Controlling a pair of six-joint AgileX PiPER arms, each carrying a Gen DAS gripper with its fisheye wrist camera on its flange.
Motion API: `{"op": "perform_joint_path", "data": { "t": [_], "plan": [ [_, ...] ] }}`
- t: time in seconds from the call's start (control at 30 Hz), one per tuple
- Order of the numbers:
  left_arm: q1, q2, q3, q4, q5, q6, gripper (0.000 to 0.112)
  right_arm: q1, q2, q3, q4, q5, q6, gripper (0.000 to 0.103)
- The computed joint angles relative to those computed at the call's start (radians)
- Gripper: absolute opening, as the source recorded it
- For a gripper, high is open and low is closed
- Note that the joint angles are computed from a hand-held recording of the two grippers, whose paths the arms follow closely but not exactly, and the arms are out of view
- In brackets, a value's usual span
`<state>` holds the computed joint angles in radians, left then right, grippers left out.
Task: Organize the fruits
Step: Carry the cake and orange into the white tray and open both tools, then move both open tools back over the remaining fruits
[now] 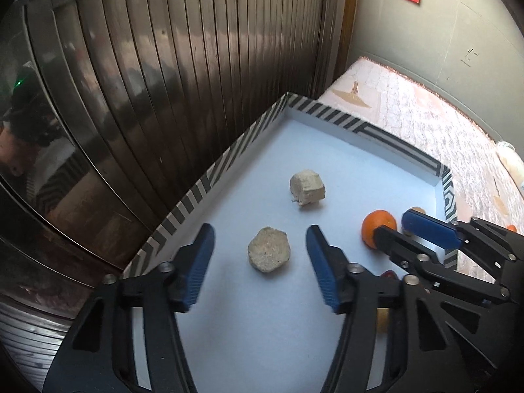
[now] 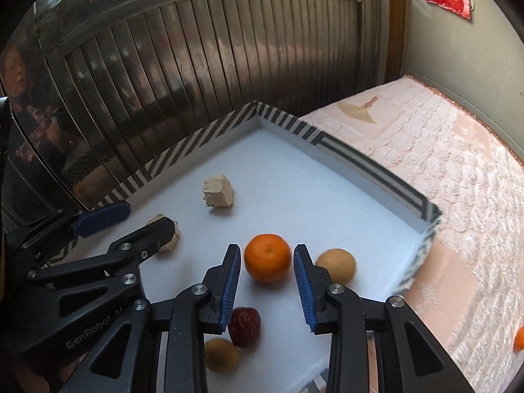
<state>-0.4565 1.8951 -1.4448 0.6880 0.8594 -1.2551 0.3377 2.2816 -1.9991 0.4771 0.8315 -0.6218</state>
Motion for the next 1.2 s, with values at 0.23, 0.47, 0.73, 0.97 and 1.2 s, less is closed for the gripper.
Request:
{"op": "perform_joint_path", "data": {
  "t": [0.23, 0.47, 0.73, 0.97, 1.2],
  "plan": [
    [-0.072, -0.006, -0.036, 0.072, 0.046, -0.044, 0.062, -0.037, -0.178, 0.272, 0.068, -0.176, -0.086, 0.035],
    [-0.171, 0.066, -0.178, 0.101, 0.078, -0.017, 0.062, -0.134, -0.327, 0.472, 0.123, -0.27, -0.148, 0.037],
    [-0.25, 0.241, -0.48, 0.013, 0.114, 0.161, 0.062, -0.273, -0.463, 0.627, 0.115, -0.307, -0.179, 0.048],
    [-0.309, 0.395, -0.769, -0.07, 0.178, 0.312, 0.062, -0.434, -0.539, 0.715, 0.137, -0.303, -0.241, 0.048],
    [-0.357, 0.624, -1.206, -0.141, 0.35, 0.478, 0.062, -0.594, -0.566, 0.742, 0.177, -0.287, -0.304, 0.048]
  ]
}}
